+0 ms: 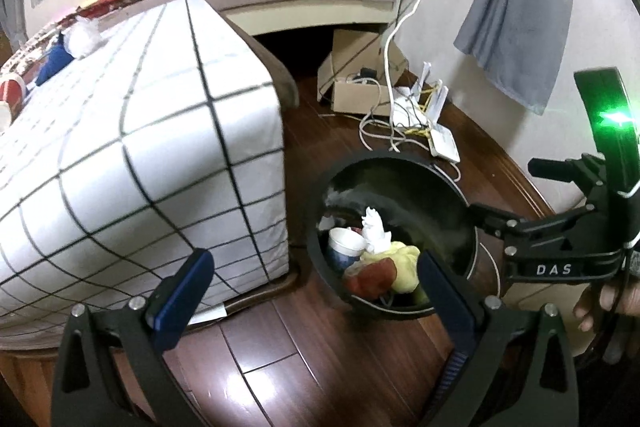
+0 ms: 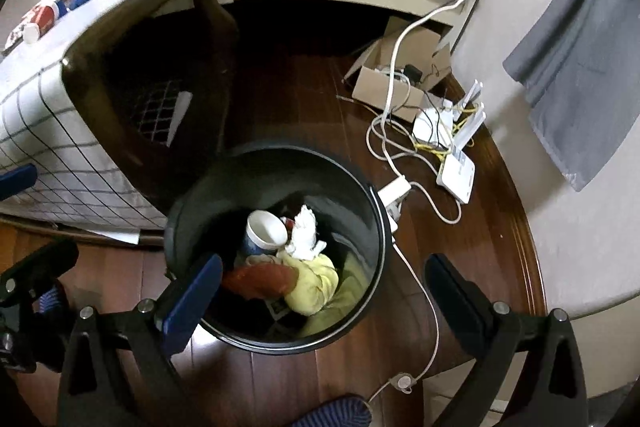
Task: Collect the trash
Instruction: 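Move both grippers back over the table toward the cup and plastic bag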
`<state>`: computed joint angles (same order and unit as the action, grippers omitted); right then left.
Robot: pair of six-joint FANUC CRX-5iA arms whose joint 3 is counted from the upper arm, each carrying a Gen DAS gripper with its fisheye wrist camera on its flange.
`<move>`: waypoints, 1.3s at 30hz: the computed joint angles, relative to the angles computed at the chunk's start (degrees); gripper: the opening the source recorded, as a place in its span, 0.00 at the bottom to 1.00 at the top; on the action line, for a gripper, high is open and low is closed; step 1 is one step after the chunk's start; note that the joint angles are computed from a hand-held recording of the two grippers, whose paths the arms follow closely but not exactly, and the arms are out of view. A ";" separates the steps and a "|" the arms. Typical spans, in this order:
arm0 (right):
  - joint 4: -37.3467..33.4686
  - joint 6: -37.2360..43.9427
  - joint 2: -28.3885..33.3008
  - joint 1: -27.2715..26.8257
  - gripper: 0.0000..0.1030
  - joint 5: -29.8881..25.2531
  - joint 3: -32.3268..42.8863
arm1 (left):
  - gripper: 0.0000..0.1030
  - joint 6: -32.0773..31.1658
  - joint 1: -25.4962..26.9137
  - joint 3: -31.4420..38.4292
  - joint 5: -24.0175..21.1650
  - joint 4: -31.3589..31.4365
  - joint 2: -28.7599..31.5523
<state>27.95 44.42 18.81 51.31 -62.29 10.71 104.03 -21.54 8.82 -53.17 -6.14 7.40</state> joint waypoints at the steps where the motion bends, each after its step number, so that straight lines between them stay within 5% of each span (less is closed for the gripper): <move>1: 0.27 -0.34 -0.22 0.13 0.99 0.22 0.01 | 0.99 0.10 0.12 -0.13 0.16 -0.13 -0.41; 18: 6.68 -3.62 -2.06 2.63 0.99 6.84 0.43 | 0.99 3.85 2.29 -0.79 0.35 -5.02 -5.83; 31: 12.77 -6.55 0.28 4.26 0.99 15.44 3.72 | 0.99 5.90 9.70 -2.33 0.26 -7.97 -10.61; 39: 4.98 2.57 7.00 5.37 0.99 15.89 15.85 | 0.99 5.79 16.55 -3.47 0.21 -9.55 -13.32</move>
<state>32.93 46.99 25.81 56.68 -46.40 26.56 109.82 -4.98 5.35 -52.96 -15.69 -5.92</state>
